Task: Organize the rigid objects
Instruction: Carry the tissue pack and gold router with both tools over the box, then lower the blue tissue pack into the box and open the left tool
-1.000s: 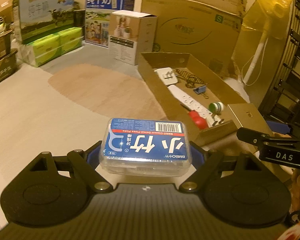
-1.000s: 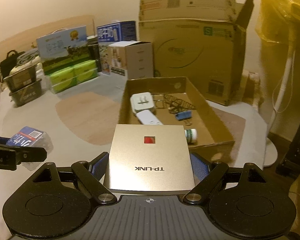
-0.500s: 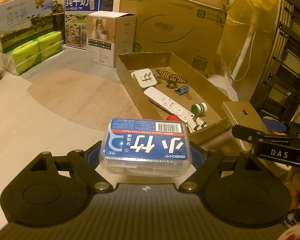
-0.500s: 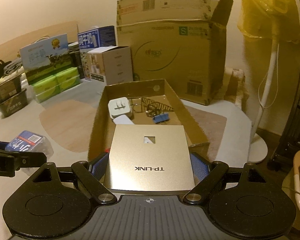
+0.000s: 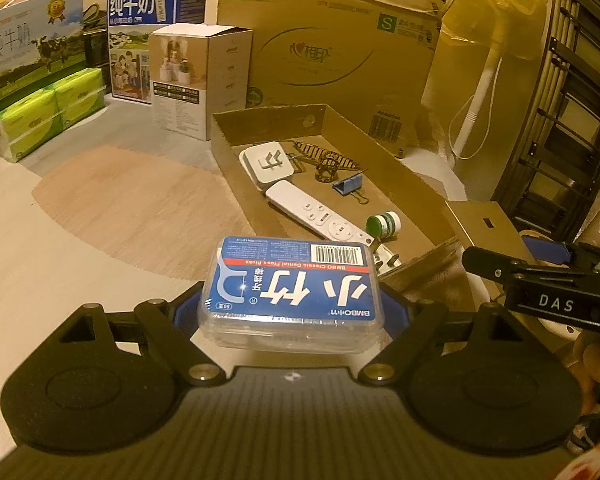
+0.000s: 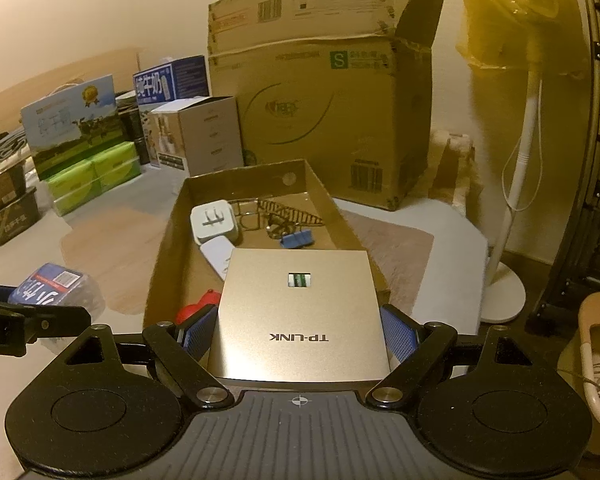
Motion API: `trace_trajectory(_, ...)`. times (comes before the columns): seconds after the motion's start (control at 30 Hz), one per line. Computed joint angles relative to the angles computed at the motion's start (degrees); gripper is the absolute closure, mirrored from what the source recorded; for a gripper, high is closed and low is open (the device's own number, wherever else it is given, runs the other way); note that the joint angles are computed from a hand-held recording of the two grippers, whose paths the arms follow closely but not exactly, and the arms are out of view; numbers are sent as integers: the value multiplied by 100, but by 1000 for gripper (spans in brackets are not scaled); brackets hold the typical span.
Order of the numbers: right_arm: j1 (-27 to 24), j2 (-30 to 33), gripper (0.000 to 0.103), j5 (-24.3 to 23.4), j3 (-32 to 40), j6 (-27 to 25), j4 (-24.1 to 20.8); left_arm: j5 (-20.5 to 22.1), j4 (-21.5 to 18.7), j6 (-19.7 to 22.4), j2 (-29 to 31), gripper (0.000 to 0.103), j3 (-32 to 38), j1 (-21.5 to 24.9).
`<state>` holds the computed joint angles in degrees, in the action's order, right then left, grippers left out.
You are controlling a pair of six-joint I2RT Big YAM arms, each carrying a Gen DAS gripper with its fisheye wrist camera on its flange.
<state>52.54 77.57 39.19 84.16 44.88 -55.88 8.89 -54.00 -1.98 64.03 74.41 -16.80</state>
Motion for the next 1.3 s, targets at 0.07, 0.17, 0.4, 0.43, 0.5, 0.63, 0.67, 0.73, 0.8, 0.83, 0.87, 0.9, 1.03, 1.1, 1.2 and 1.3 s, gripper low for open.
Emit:
trace_trajectory(0.07,-56,-2,18,-25,-8,-61,32,15,38,3,63,18,37,-18)
trace_trajectory(0.17,-162,8,18,-79,-6,-223,97,20,90,-15,184,18,121,-46)
trace_trajectory(0.4,-464,83,18,-215,32,-600,301,42,206,-10,539,18,369,-71)
trace_trajectory(0.43,-507,94,18,-249,33,-644,338,44,227,-9,594,18,408,-72)
trace_trajectory(0.5,-597,135,18,-314,54,-760,406,58,267,-3,714,18,502,-69)
trace_trajectory(0.63,-780,225,18,-466,116,-983,548,98,349,37,949,18,694,-73)
trace_trajectory(0.67,-827,254,18,-513,136,-1047,585,106,367,40,1023,18,756,-75)
trace_trajectory(0.73,-912,311,18,-588,173,-1183,668,112,403,53,1162,18,865,-80)
trace_trajectory(0.8,-1004,378,18,-674,219,-1339,751,126,429,63,1311,18,986,-73)
trace_trajectory(0.83,-1044,410,18,-707,243,-1402,783,133,441,72,1373,18,1036,-72)
trace_trajectory(0.87,-1086,448,18,-740,272,-1472,813,143,444,97,1444,18,1094,-68)
trace_trajectory(0.9,-1128,489,18,-774,302,-1541,843,133,450,112,1512,18,1148,-71)
trace_trajectory(1.03,-1291,618,18,-960,389,-1708,935,181,449,146,1767,18,1353,-47)
trace_trajectory(1.1,-1361,673,18,-1048,417,-1785,989,219,467,180,1857,18,1417,-42)
trace_trajectory(1.2,-1432,737,18,-1145,442,-1805,1028,305,498,271,1971,18,1471,-41)
trace_trajectory(1.3,-1492,796,18,-1227,473,-1764,1045,426,518,380,2074,18,1507,-55)
